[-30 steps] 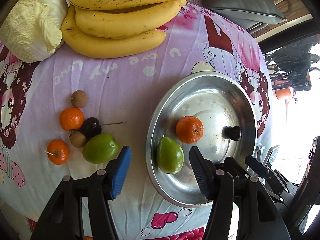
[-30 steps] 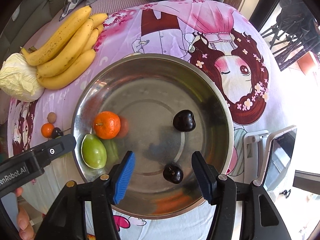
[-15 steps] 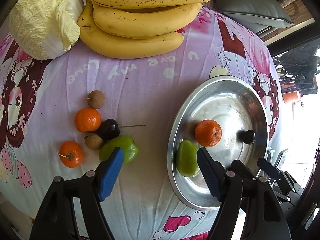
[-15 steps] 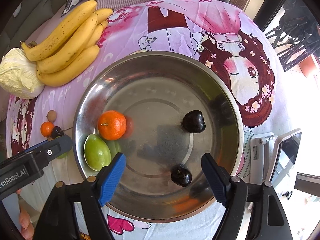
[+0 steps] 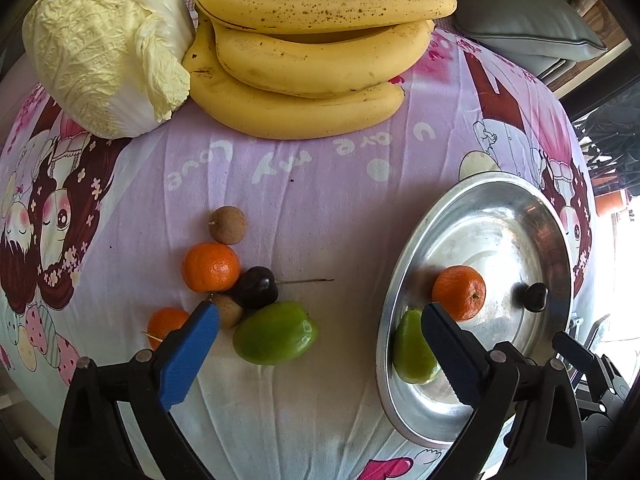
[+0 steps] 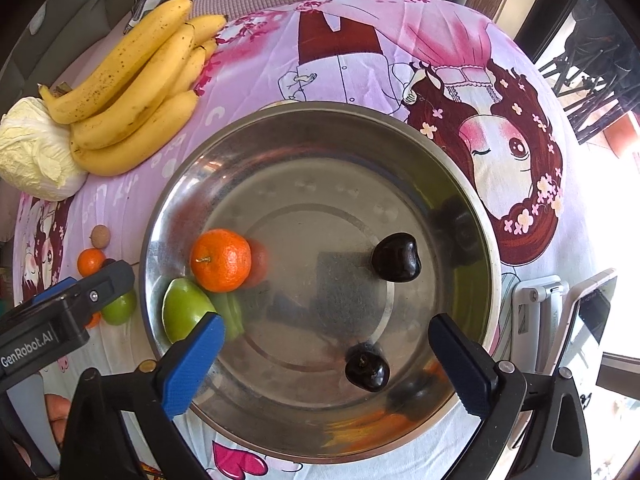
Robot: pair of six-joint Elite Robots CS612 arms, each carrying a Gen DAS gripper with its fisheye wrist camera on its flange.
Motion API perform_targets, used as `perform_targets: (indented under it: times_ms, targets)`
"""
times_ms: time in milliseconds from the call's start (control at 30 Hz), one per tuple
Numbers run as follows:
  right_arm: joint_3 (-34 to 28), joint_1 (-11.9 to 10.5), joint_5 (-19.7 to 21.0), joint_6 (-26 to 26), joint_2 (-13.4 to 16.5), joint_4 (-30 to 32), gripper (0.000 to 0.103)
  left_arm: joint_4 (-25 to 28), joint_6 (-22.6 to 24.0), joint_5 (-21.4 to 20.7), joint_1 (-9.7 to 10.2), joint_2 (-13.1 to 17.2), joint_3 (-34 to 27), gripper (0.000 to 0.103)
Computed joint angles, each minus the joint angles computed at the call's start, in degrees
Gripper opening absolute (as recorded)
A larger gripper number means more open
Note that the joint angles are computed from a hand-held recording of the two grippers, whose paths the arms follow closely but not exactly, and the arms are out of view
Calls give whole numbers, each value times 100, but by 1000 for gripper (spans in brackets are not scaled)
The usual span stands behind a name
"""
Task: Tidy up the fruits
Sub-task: 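Withdraw both open tools from the bowl toward the fruit cluster, then move both open tools over the remaining fruit cluster beside the bowl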
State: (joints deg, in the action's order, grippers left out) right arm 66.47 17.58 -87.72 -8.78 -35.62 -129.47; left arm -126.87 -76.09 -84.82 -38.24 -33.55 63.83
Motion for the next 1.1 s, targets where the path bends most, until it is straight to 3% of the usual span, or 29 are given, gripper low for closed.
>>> perform_targets:
  times_ms: [267, 567, 833, 1100]
  targets:
    - [-8, -3, -45, 40, 6, 3, 103, 125, 73, -39, 24, 44, -66, 101]
    - [125, 19, -59, 61, -137, -7, 103, 29, -95, -104, 12, -109, 152, 101]
    - [303, 46, -6, -140, -360, -61, 103, -3, -178, 12, -44, -423, 557, 101]
    - [397, 97, 255, 16, -503, 151, 103, -114, -439, 121, -61, -886, 1241, 101]
